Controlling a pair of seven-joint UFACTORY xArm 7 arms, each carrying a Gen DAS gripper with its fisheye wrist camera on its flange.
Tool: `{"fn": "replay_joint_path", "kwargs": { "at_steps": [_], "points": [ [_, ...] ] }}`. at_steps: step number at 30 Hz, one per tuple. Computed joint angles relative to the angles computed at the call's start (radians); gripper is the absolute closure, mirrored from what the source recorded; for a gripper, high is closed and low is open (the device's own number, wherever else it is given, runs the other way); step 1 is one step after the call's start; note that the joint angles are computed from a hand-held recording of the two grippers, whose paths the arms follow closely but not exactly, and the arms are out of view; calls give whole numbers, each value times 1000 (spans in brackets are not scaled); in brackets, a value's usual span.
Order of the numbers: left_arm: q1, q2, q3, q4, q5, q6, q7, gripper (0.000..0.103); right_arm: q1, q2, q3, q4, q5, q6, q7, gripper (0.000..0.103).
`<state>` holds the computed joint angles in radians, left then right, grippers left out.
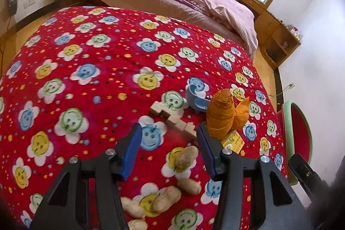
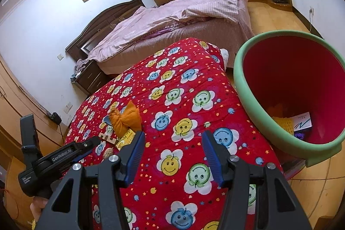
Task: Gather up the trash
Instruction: 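Grasp the light wooden stick with the left gripper and lift it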
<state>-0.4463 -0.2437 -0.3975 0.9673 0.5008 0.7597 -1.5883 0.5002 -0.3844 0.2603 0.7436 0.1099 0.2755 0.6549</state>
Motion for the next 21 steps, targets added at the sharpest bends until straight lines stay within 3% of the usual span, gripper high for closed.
{"fn": "replay_joint_path", "kwargs": {
  "at_steps": [10,13,21],
  "points": [
    [-37,125,29,94,60,9,22,50,18,-7,-32,-30,41,-13,-28,45],
    [-62,158,30,133,103,76,23,51,21,-9,-37,-35,51,-16,-36,45],
    [-94,151,64,128,111,115,50,73,23,-14,-35,-41,62,-17,-45,45]
  ]
}}
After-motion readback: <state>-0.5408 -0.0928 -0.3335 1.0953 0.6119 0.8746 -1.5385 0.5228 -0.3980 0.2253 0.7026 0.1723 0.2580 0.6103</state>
